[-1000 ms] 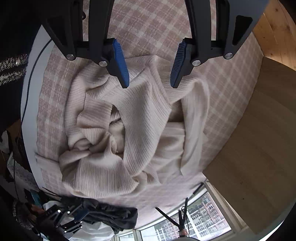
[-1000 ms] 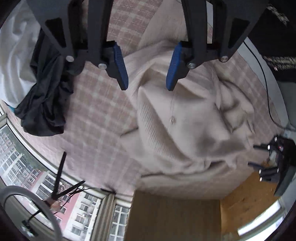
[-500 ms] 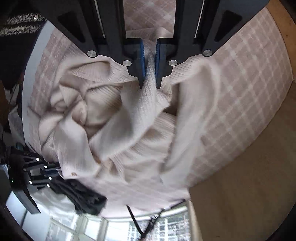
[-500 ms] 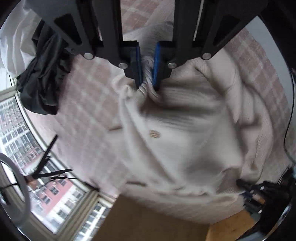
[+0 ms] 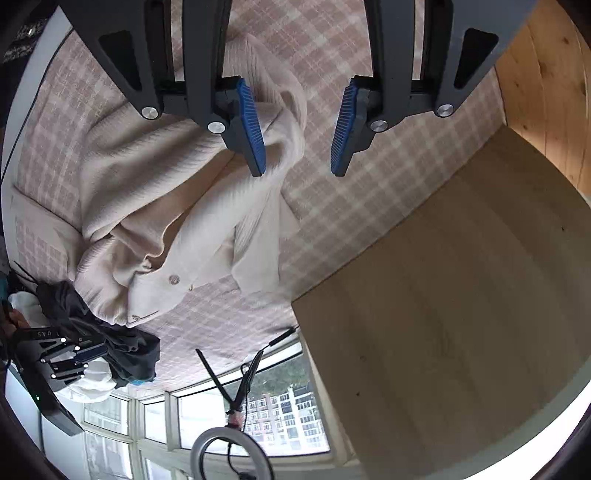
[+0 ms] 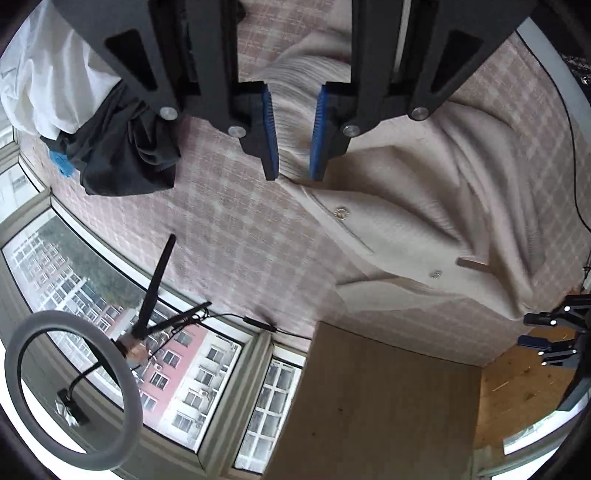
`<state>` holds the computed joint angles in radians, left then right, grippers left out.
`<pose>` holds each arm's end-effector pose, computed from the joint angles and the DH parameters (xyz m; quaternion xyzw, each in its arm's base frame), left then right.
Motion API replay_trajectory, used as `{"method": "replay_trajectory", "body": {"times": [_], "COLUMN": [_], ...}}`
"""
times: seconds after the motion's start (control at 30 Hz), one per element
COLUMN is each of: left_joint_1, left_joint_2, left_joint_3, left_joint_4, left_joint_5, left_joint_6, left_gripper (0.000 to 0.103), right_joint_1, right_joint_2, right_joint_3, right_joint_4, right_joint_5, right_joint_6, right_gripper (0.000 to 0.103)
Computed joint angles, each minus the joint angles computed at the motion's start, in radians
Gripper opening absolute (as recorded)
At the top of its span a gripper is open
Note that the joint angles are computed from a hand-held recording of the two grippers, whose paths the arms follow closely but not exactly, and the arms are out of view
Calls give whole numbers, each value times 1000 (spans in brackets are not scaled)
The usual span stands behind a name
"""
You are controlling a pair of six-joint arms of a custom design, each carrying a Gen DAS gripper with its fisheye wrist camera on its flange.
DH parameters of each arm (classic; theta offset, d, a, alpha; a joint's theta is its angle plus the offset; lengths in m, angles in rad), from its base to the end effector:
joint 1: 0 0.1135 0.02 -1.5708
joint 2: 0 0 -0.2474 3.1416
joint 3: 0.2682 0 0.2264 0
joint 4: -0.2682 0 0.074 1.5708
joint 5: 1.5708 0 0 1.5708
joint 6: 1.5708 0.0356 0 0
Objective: Fold clothes
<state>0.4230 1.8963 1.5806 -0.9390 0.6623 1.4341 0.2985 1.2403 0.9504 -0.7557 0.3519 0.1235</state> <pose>0.3345 0.1266 0.2401 0.4970 0.7923 -0.0731 0.3463 0.2138 0.0529 0.2497 -0.0378 0.9511 -0.1118 0.2853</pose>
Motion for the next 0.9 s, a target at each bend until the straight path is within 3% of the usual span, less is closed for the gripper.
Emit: {"method": "replay_trajectory", "body": {"times": [0.1, 0.2, 0.23, 0.3, 0.37, 0.43, 0.47, 0.5, 0.53, 0.67, 0.73, 0.83, 0.9], "left_joint_1": [-54, -96, -110, -132, -134, -132, -127, -121, -111, -81, -76, -94, -130], "left_joint_2": [81, 107, 94, 58, 59, 65, 72, 77, 78, 76, 78, 83, 53], "left_joint_3": [132, 142, 107, 28, 11, 3, 10, 17, 24, 62, 92, 128, 76], "left_joint_4": [-110, -202, -200, -173, -181, -172, -179, -187, -201, -275, -337, -437, -400], "left_joint_5": [0, -28, -42, -67, -83, -100, -108, -113, -113, -102, -83, -49, -47], "left_joint_6": [-36, 45, 73, 97, 115, 115, 120, 129, 146, 210, 238, 276, 268], "left_gripper": [35, 35, 35, 36, 36, 35, 35, 35, 35, 35, 35, 36, 40], "right_joint_1": [36, 47, 63, 76, 101, 124, 122, 112, 104, 77, 79, 85, 38], "right_joint_2": [5, 87, 129, 215, 309, 406, 440, 451, 442, 168, -30, -257, -361], "right_joint_3": [22, 24, 28, 29, 35, 55, 66, 74, 81, 19, 15, 84, 103], "right_joint_4": [-11, 30, 43, 93, 161, 211, 225, 226, 213, 136, 50, -107, -146], "right_joint_5": [-28, -98, -112, -158, -144, -81, -79, -114, -148, -255, -274, -218, -207], "right_joint_6": [-18, -51, -46, -62, -88, -107, -110, -107, -95, -70, -46, 10, 34], "right_gripper": [18, 20, 23, 44, 52, 52, 44, 23, 20, 6, 6, 6, 6]}}
